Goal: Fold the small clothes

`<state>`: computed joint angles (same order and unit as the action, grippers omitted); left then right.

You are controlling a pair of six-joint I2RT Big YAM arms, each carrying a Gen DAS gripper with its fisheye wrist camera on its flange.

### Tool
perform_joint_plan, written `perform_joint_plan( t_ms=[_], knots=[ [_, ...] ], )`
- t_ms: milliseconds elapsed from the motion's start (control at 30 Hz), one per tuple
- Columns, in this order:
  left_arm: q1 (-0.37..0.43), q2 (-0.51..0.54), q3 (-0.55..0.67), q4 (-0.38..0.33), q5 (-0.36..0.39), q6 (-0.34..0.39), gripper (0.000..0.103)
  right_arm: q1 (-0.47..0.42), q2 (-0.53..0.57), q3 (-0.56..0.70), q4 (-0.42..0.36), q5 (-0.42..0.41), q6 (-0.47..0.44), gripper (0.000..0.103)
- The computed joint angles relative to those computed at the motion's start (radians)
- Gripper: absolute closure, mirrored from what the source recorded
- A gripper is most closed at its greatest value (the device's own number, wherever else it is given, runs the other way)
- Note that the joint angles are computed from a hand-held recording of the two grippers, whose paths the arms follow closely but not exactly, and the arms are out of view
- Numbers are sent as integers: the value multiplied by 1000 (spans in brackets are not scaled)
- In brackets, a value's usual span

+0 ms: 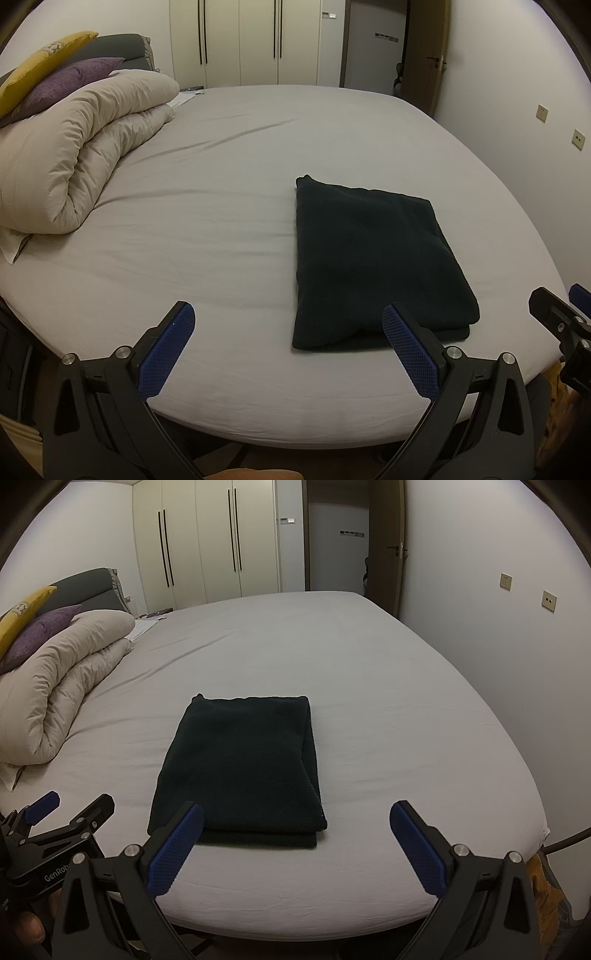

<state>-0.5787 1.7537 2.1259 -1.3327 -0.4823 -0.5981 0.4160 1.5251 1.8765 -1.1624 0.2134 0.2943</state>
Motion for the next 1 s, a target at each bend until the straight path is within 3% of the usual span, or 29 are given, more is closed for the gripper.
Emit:
perform_joint_plan(
  t_ms=[1000],
  knots=[
    [-1, -3, -12, 7, 9, 5, 0, 2, 1, 1, -5, 1, 6, 0]
  ],
)
